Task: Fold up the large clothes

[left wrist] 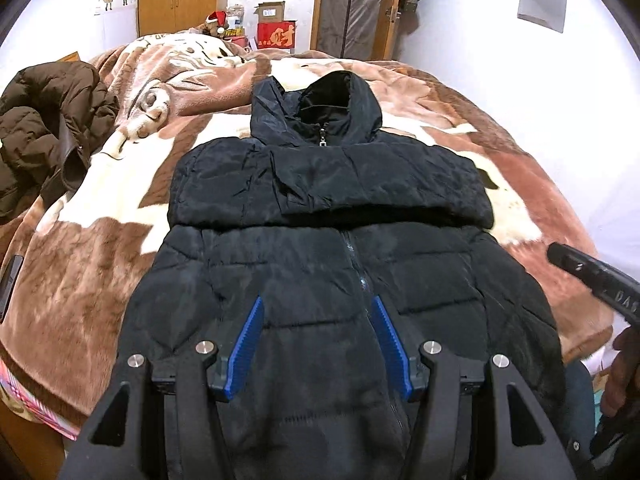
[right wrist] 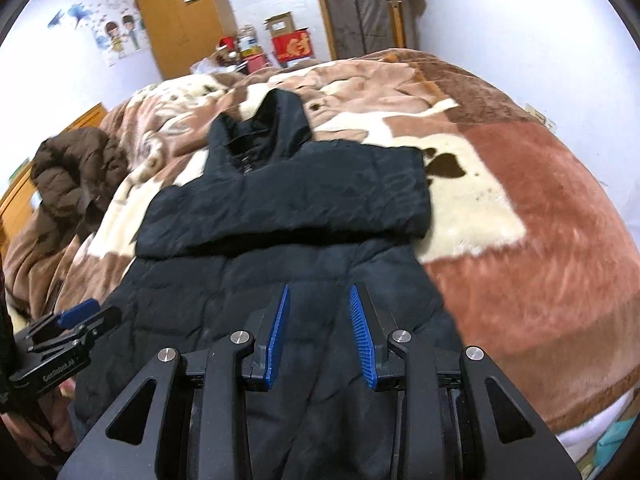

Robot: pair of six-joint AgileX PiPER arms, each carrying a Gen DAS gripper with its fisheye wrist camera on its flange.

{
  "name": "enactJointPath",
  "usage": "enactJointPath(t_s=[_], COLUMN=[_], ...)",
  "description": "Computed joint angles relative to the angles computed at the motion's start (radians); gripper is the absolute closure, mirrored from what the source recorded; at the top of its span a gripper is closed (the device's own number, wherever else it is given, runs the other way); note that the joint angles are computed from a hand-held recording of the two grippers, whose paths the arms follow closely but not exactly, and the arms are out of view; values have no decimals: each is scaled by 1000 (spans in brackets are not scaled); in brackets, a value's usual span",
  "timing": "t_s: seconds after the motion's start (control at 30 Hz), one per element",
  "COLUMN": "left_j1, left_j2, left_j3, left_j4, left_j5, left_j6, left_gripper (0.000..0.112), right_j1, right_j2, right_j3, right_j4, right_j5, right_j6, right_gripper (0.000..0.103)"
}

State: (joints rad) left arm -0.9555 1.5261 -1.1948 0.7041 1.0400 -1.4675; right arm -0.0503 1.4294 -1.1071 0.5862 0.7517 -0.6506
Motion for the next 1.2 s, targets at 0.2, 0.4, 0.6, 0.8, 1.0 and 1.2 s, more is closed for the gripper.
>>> enactJointPath(t_s=[0.2,0.4,0.6,0.8,1.0,1.2], left_j1=[-67,-83,-22,136,356,565], left_j2=[-43,-78,-101,-77,12,186], left_j3=[-4,-22,-40,-100,-218,-400], left_j4=[17,33,21,-38,-127,-251], left_j5=[59,97,84,16,-94,-191], left_j6=[-37,-44,13,176,400,606], left_gripper=[53,50,46,44,42,40], right_j1=[8,11,29,52,98,160], right_j2=[-62,-95,-51,78,292,628], right_j3=[29,6,-72,-249,-542,-1038], right_j4=[35,46,35,5,-58,-144], right_j5=[50,94,127,146,204,343], right_j6=[-34,-35,-18,33,108,236], right_gripper=[57,56,56,55,55,55])
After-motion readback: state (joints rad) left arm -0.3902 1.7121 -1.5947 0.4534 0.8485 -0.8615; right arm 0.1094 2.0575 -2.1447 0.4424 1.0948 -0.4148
